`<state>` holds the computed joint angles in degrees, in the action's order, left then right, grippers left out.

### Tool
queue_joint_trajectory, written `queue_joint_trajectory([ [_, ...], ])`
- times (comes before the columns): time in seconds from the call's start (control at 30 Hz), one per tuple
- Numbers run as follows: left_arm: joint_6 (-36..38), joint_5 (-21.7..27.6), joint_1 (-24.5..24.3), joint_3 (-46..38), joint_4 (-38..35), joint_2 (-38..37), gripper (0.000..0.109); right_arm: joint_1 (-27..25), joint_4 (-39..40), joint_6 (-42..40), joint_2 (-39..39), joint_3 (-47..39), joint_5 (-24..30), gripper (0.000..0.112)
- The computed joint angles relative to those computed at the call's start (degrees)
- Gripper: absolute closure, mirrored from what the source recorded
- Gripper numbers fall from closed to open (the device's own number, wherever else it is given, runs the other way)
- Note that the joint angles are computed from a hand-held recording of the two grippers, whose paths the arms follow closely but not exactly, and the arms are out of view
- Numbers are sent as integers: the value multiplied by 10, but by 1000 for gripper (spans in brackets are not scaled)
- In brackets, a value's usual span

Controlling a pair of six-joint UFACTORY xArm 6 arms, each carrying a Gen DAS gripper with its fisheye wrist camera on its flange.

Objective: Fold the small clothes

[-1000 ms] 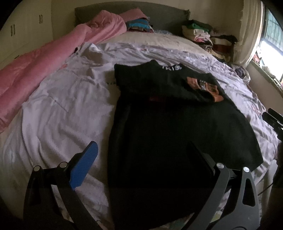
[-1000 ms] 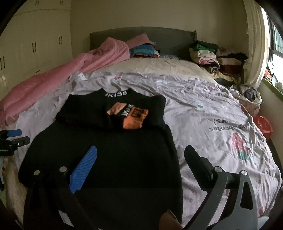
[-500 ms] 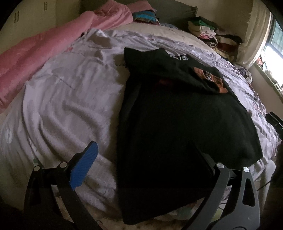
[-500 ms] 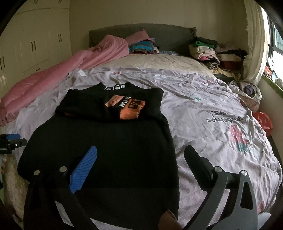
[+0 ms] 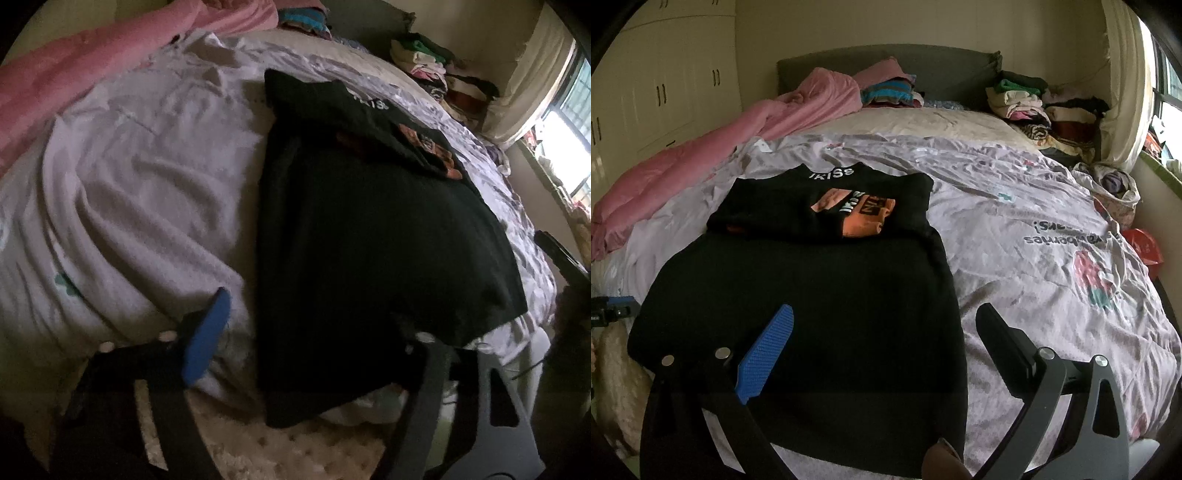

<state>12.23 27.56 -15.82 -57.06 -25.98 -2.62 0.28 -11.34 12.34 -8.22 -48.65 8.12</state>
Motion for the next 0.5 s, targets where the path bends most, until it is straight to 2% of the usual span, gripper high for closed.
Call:
queue_joint_trajectory([
  [0.1,4,4,1,7,-2,-5,56,0,0,-1,-2,2,2,14],
  [0.3,17,16,2,18,-19,-8,57,-1,13,-14,-8,12,2,14],
  [0.5,23,17,-4,27,-26,-8,57,2,104,-98,-20,35,11,14],
])
